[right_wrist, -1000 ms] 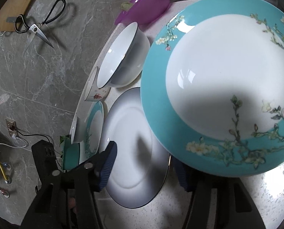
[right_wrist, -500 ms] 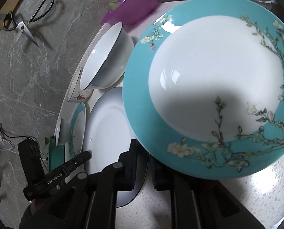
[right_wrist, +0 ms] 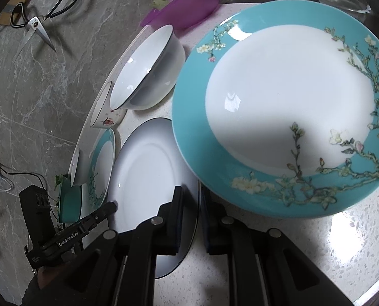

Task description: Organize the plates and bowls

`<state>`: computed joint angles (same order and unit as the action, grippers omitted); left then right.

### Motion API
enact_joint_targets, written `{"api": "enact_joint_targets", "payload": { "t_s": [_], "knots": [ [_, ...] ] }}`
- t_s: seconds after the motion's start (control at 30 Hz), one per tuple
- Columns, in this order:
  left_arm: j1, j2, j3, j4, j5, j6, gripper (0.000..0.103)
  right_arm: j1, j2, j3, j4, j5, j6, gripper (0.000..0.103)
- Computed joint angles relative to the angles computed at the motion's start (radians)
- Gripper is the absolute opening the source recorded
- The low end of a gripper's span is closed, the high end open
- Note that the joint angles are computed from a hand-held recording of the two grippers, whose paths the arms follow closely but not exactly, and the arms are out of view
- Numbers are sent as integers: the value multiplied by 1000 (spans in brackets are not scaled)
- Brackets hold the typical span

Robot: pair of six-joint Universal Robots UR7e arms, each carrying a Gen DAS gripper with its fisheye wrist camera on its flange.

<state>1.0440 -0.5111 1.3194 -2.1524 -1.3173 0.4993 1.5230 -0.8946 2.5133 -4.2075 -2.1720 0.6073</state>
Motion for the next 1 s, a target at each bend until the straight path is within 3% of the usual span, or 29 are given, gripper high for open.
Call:
{"api": "enact_joint_targets", "payload": {
  "t_s": [0.33,0.67,0.8,1.0],
  "knots": [
    [2,-69,76,-35,-13,6,25,50,-1,-3,20,-53,-19,15],
    [-12,-238,232,-100,-14,0,25,152,-28,-3,96,-103,-33,16],
    [-5,-304,289,-120,4,-32,25,176,-45,-11,146,-84,-61,16],
    [32,-373,366,-157,44,-97,25,157,-46,-25,227,-1,-108,16]
  ]
}}
